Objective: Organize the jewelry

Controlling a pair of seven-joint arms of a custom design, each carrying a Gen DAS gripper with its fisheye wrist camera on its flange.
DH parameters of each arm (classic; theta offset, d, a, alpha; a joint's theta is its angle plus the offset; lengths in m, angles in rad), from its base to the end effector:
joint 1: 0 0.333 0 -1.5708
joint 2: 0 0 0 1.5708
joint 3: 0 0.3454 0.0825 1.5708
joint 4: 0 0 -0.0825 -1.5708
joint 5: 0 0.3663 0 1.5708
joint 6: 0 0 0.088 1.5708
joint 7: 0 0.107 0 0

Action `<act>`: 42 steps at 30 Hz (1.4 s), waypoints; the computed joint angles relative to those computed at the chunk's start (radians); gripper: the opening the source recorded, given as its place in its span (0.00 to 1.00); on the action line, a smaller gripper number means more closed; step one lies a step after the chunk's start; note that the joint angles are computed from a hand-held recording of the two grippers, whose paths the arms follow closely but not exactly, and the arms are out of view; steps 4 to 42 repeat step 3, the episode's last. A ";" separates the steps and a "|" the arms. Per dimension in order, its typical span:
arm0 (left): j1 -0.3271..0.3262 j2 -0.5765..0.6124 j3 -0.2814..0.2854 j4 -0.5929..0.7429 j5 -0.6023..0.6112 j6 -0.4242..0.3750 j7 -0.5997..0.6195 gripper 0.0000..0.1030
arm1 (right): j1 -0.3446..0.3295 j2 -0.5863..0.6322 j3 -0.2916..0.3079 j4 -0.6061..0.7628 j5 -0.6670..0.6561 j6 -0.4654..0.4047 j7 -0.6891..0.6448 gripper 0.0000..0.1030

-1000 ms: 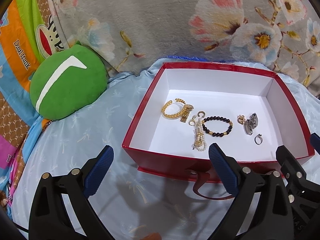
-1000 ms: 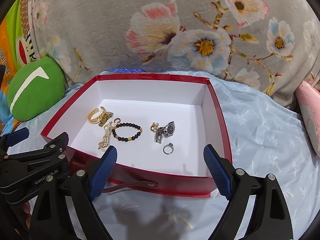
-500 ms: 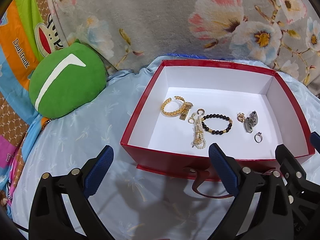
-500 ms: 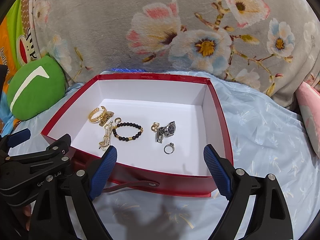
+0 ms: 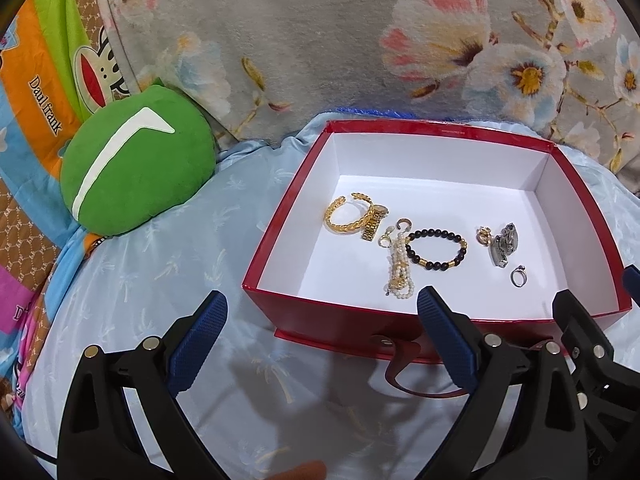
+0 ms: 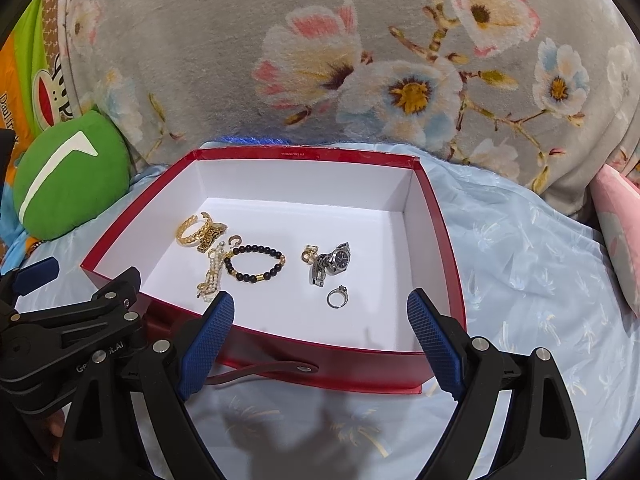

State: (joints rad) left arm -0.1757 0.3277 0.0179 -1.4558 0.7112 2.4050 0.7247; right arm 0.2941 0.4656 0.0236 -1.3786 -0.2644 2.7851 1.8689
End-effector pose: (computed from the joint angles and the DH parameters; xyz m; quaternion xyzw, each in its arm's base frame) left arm 0.6906 -0.1077 0.6027 -0.7313 0.5393 -0.1899 0.3719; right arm 0.7023 0.2385 0.5919 -0.6913 0.5578 -0.2892 0.3567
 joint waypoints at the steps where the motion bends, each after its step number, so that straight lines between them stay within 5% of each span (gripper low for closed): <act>1: 0.002 0.001 -0.002 0.001 -0.005 0.002 0.004 0.91 | 0.001 -0.001 -0.002 -0.001 -0.001 0.001 0.001 0.84; 42: 0.003 0.002 -0.002 0.001 -0.012 0.006 0.008 0.91 | 0.001 -0.003 -0.004 -0.005 -0.004 0.003 0.001 0.84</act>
